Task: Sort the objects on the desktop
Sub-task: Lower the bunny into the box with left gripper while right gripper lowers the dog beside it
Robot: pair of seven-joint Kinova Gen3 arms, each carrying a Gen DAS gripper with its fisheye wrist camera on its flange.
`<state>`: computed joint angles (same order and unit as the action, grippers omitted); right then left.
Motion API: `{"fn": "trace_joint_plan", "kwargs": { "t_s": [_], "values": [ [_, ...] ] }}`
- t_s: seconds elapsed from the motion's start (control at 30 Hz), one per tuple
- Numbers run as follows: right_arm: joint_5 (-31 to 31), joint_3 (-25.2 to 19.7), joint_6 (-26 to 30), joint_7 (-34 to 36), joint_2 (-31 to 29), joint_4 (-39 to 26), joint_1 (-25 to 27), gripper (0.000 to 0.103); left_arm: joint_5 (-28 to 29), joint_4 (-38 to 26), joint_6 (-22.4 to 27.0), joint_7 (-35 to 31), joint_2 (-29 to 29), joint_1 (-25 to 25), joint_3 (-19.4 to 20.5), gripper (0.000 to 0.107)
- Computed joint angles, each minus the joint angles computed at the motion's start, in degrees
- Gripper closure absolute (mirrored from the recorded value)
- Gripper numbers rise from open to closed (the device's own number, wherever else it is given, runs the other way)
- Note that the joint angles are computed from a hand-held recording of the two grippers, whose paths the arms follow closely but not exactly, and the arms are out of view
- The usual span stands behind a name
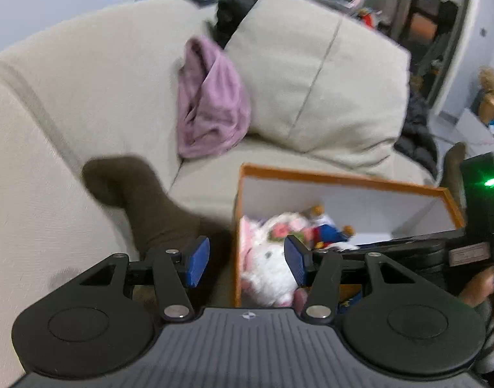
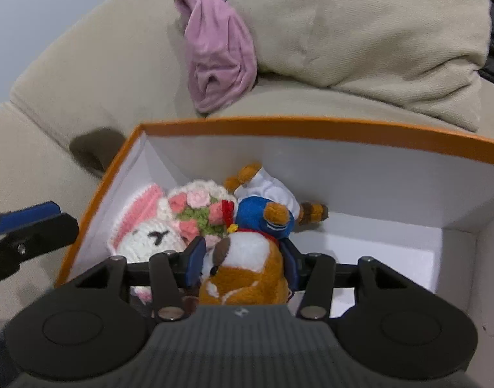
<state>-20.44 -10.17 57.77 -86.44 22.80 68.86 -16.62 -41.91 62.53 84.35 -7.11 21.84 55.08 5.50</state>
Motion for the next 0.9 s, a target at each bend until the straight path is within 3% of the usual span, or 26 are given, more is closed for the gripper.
{"fn": "trace_joint_plan", "kwargs": {
  "t_s": [0.17, 0.3, 0.37, 0.4, 0.5, 0.67, 0.9],
  "values": [
    [-2.55, -0.44, -2.24, 0.7, -1.74, 2.7, 1.81, 0.047, 3.85, 2.03, -3.01, -1.84, -0.03, -2.6, 0.65, 0.048],
    [1.84, 0.66, -4.22, -0.32, -4.38, 4.79, -0.61, 0.041, 6.27, 2.49, -4.5, -3.25, 0.33, -3.9, 0.78, 0.048],
    [3.62, 1.67, -3.45, -1.61, -4.98, 4.81, -1.81, 0.045, 7.26, 2.58, -4.82, -3.27, 0.32, -4.25, 0.66, 0.048],
    [3.12, 1.21, -2.65, -1.71, -4.87, 4.61, -1.04, 0.053, 7.48, 2.6, -4.88, -3.14, 0.28, -4.24, 0.59, 0.051],
    [-2.11, 0.22, -0.26, -0.76, -3.8, 4.11, 2.06, 0.065, 7.73, 2.39, -5.12, -3.62, 0.34, -4.26, 0.62, 0.06],
    [-4.67, -0.13, 1.43, -1.42, -1.77, 2.26, 2.31, 0.067, 7.52, 0.04, -2.86, -4.28, 1.7, -3.36, 0.07, 0.063],
    [0.0, 0.12, 0.49, 0.19, -2.39, 1.91, -0.6, 0.062, 7.5, -0.61, -2.4, -4.37, 1.92, -2.68, -0.57, 0.062]
  ]
}}
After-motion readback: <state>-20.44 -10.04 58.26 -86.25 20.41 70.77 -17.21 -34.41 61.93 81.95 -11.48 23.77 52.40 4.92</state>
